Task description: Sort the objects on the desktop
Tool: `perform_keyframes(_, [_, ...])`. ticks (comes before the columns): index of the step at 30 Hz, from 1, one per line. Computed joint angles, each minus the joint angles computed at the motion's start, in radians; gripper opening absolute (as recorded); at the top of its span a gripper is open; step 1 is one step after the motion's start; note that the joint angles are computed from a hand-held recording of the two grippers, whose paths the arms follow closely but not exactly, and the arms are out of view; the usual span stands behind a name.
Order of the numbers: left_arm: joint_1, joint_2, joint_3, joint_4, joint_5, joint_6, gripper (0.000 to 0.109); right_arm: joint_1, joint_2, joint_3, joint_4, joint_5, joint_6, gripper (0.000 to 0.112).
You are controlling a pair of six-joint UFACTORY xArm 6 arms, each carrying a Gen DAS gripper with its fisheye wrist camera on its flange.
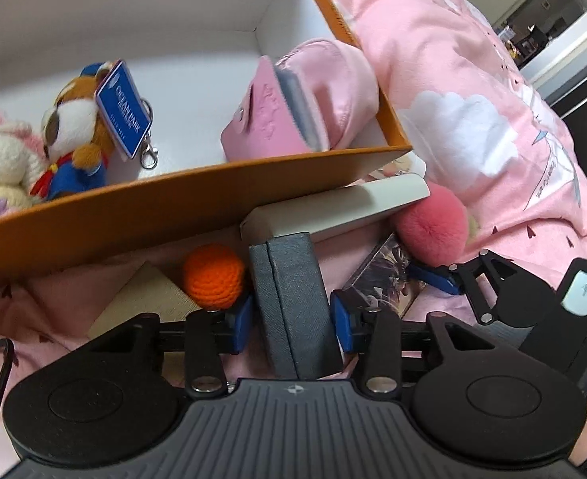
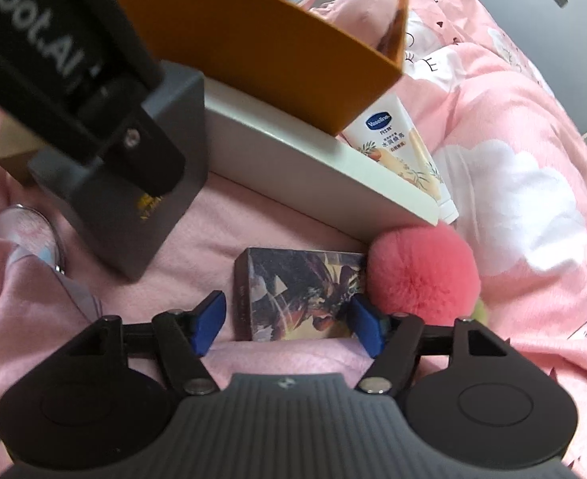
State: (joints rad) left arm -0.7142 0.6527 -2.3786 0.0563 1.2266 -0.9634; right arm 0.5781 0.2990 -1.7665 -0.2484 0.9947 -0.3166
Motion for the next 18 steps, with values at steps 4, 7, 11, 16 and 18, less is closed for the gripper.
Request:
perform_keyframes(4, [0.002, -0.052, 0.095, 0.001, -0.059, -0.020, 0.042, 0.007, -0.020, 0.040, -0.048, -0.038, 0.015, 0.064])
perform_keyframes(7, [0.001, -0.079, 0.142, 0.004, -0.089, -0.028, 0.041, 0.005, -0.048, 0.077, -0.045, -0.071, 0.006, 0.055])
perform_keyframes(11, [-0.001, -0.121, 0.206, 0.012, -0.122, -0.031, 0.041, -0.002, -0.093, 0.120, -0.030, -0.117, 0.012, 0.041])
perform_keyframes(16, [-0.009, -0.147, 0.228, 0.047, -0.123, -0.032, 0.040, -0.025, -0.128, 0.102, 0.035, -0.114, 0.041, 0.030])
perform_keyframes(18, [-0.014, -0.155, 0.225, 0.064, -0.112, -0.026, 0.040, -0.045, -0.134, 0.066, 0.121, -0.089, 0.035, 0.029])
